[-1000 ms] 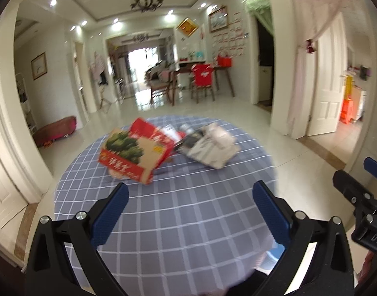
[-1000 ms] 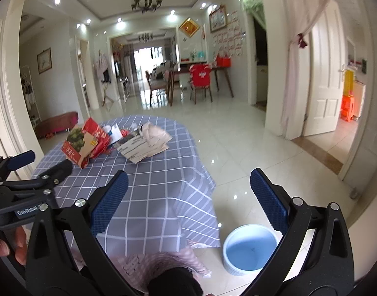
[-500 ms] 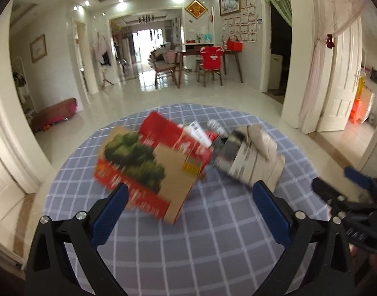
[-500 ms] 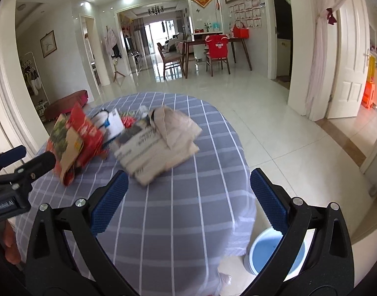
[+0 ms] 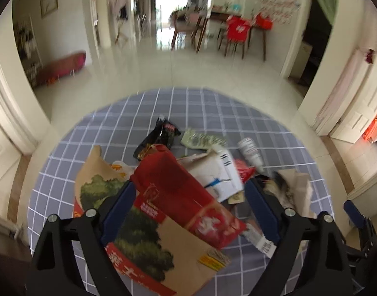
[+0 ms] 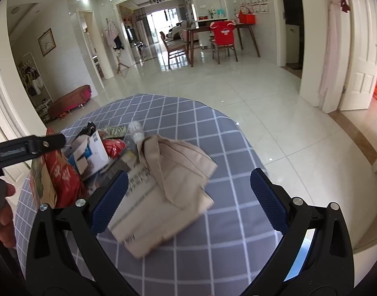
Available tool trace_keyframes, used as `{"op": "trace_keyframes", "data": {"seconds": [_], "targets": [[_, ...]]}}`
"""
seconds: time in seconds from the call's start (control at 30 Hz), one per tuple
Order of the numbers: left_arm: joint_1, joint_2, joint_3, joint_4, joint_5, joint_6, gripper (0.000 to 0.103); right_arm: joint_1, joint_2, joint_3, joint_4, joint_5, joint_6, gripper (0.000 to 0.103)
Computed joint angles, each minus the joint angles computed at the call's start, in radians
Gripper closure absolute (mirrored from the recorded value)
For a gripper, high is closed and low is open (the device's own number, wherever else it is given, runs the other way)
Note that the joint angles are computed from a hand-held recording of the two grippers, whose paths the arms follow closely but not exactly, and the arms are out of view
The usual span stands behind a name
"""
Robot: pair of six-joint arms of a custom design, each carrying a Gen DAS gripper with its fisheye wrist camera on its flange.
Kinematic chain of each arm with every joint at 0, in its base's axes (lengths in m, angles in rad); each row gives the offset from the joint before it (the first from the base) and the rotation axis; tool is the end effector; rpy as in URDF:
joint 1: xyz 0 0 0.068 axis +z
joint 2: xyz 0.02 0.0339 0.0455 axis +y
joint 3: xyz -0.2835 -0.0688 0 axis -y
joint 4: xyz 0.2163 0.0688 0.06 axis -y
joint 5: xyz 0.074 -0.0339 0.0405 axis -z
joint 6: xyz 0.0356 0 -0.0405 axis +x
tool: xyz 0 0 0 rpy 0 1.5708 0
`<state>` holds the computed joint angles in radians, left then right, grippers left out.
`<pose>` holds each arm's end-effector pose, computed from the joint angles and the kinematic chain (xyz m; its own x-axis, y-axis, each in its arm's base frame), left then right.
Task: Collect trash
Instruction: 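Grasp the beige paper bag with the right tool while the left tool grasps the red snack bag, then carry both items over the blue bucket and open both tools to drop them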
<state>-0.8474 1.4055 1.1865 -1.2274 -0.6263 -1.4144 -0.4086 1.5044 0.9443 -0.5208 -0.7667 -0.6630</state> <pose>0.1548 -0.1438 0.3027 -0.6546 -0.4678 -0.5938 -0.5617 0.8267 -0.0320 0.2513 -0.0819 0.2444 -0.6299 -0.2103 -0.7476 -0.5090 0.8389 0.1929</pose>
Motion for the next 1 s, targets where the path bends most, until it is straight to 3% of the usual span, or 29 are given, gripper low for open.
{"op": "trace_keyframes", "data": {"seconds": [0.07, 0.2, 0.3, 0.37, 0.43, 0.6, 0.67, 0.77, 1.0], "targets": [[0.049, 0.0, -0.013, 0.017, 0.021, 0.04, 0.023, 0.036, 0.021, 0.016, 0.005, 0.013, 0.014, 0.006], [0.085, 0.002, -0.034, -0.006, 0.033, 0.058, 0.043, 0.092, 0.048, 0.027, 0.017, 0.031, 0.027, 0.006], [0.085, -0.031, -0.059, 0.009, 0.035, 0.065, 0.048, 0.129, 0.062, 0.03, 0.038, 0.046, 0.041, 0.006], [0.071, -0.046, -0.067, 0.009, 0.038, 0.063, 0.06, 0.148, 0.072, 0.034, 0.043, 0.058, 0.042, 0.006], [0.051, -0.032, -0.061, -0.035, 0.033, 0.027, 0.086, 0.162, 0.079, 0.032, 0.05, 0.058, 0.036, 0.008], [0.015, -0.11, -0.136, -0.004, 0.035, -0.019, 0.089, 0.202, 0.112, 0.045, 0.044, 0.101, 0.024, 0.038], [-0.02, -0.129, -0.15, -0.014, 0.02, -0.053, 0.09, 0.205, 0.113, 0.045, 0.031, 0.105, 0.013, 0.068], [-0.075, -0.15, -0.154, -0.036, -0.007, -0.101, 0.091, 0.208, 0.104, 0.037, 0.022, 0.104, -0.015, 0.087], [-0.281, -0.177, -0.075, -0.18, -0.14, -0.3, 0.092, 0.125, 0.029, 0.034, -0.051, -0.01, -0.072, 0.094]]}}
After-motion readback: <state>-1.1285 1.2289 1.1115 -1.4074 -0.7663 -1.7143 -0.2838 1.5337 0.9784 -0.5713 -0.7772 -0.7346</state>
